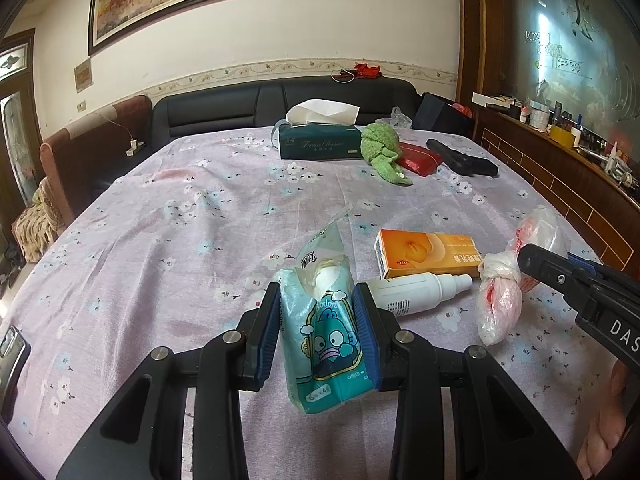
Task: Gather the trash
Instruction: 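Lift the tissue pack with the left gripper while the right lifts the plastic bag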
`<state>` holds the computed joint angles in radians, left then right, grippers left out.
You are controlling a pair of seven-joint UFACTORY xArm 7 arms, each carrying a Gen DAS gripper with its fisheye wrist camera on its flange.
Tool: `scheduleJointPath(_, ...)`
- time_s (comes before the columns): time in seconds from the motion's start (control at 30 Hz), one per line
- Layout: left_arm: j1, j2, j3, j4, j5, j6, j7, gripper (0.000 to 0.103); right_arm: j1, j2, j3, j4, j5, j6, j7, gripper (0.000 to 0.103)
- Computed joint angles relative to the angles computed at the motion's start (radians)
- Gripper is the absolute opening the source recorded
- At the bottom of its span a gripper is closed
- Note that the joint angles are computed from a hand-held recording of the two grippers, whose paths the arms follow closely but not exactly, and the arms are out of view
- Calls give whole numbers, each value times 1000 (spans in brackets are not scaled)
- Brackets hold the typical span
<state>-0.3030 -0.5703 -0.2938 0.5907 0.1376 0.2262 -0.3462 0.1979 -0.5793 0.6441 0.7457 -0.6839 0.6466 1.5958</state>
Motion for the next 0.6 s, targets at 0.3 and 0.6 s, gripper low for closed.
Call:
scheduleJointPath(0.3, 25, -18, -27, -8, 25, -11, -26, 34, 0, -7, 0, 0, -3, 26, 12, 29)
scheduleJointPath(0.6, 56, -26, -48, -6, 50, -15, -60, 34, 1, -21, -6, -8, 2, 55, 31, 29)
